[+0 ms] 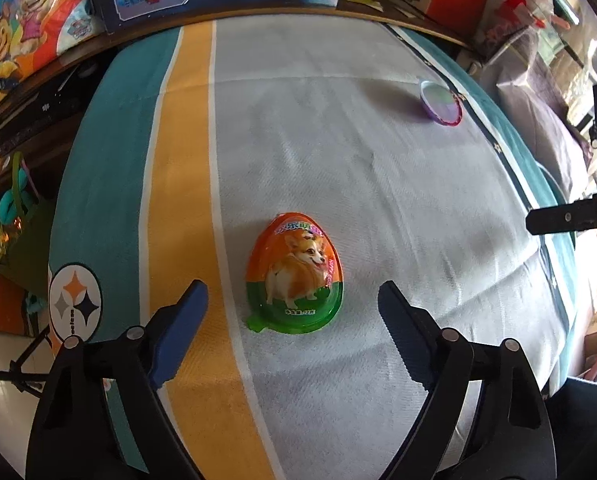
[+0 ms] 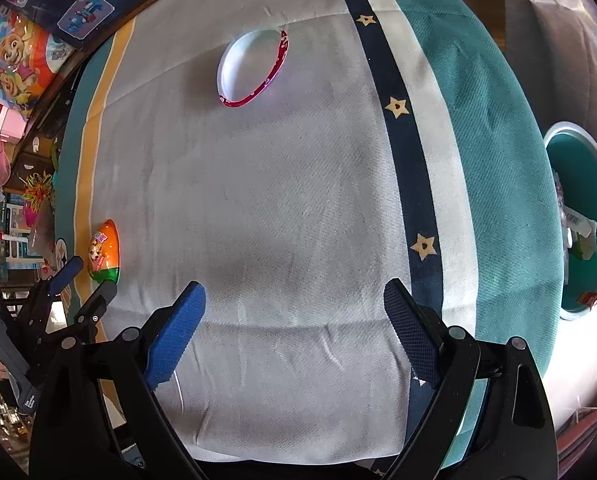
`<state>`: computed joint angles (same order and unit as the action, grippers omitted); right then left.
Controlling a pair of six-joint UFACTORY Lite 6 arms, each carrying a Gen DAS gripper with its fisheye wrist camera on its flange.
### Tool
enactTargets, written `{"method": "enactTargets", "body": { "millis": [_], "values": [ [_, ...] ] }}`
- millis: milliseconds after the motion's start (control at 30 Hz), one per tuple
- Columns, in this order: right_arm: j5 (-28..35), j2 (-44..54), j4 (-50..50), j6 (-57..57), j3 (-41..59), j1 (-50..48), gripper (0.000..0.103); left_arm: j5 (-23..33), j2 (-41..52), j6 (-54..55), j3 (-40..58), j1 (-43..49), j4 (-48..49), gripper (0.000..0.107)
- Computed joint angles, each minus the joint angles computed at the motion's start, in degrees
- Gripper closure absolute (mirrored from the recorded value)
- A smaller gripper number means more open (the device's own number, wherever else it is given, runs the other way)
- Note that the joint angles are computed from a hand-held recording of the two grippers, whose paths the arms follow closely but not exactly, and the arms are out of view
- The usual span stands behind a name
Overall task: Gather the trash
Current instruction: 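Grasp the orange-green toy egg with the left tool while the right tool grasps the red-rimmed white lid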
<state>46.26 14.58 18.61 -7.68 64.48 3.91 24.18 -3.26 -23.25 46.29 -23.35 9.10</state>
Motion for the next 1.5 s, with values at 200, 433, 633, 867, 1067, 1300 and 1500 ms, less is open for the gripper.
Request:
{"method": "enactTargets", "body": {
  "millis": [200,433,633,867,1067,1300,1500],
  "values": [
    [-1.3,3.6,-0.3,1.2,3.1,0.8,0.016,-2.1,1.4,-4.6,-0.6,-1.6,5.2,0.054],
    [-1.8,11.5,-1.6,4.0,12.7,2.2,0.016,-4.3,7.2,9.3,5.6,2.8,-10.8,0.055],
    [-0.8,20.6,-3.2,6.5,25.7,3.5,0.016,-3.6,12.9,16.2,13.6,3.6,-19.0,0.055],
    [-0.1,32.6,-8.1,10.9,42.3,6.7,0.016,-1.9,16.3,18.7,19.3,4.2,-22.3,0.054],
    [-2.6,35.4,-13.3,13.4,44.7,8.0,0.053,-1.2,17.1,18.1,20.7,4.4,-21.5,0.054],
    [-5.5,27.2,-6.7,6.5,35.0,5.2,0.053,-0.4,17.5,16.3,21.9,3.1,-19.7,0.054],
    [-6.4,18.5,-1.7,0.4,25.9,1.5,0.053,0.8,17.2,10.5,24.0,-0.7,-14.7,0.054]
  ]
}}
